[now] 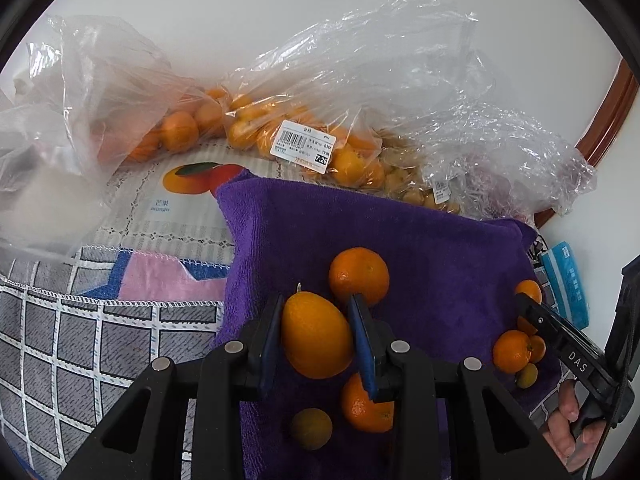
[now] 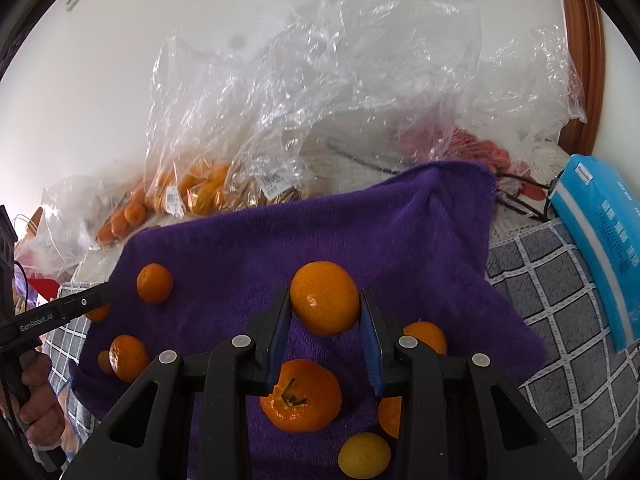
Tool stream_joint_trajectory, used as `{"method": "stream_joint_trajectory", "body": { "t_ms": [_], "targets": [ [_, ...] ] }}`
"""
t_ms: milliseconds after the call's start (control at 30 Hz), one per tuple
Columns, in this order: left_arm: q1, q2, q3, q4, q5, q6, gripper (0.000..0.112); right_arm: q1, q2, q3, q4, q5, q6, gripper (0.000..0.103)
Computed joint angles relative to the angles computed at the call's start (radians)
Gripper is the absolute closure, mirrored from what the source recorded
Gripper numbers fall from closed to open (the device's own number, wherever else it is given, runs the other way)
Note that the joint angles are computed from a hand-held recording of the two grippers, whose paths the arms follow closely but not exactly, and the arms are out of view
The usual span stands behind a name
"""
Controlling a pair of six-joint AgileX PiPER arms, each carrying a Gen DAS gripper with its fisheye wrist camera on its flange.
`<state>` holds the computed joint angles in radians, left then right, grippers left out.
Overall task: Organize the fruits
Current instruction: 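Lower the orange onto the towel and open the left tool while the right tool releases its orange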
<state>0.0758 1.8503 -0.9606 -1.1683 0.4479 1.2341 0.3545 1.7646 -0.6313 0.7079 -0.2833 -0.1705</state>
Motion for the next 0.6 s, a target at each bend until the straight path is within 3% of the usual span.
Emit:
{"method": "stream_joint_trajectory", "body": {
  "t_ms": [600],
  "targets": [
    [-0.047, -0.009, 0.025, 0.022, -0.064, -0.019, 0.081, -0.001, 0.000, -0.005, 0.085, 0.020, -0.078, 0.067]
  ]
}}
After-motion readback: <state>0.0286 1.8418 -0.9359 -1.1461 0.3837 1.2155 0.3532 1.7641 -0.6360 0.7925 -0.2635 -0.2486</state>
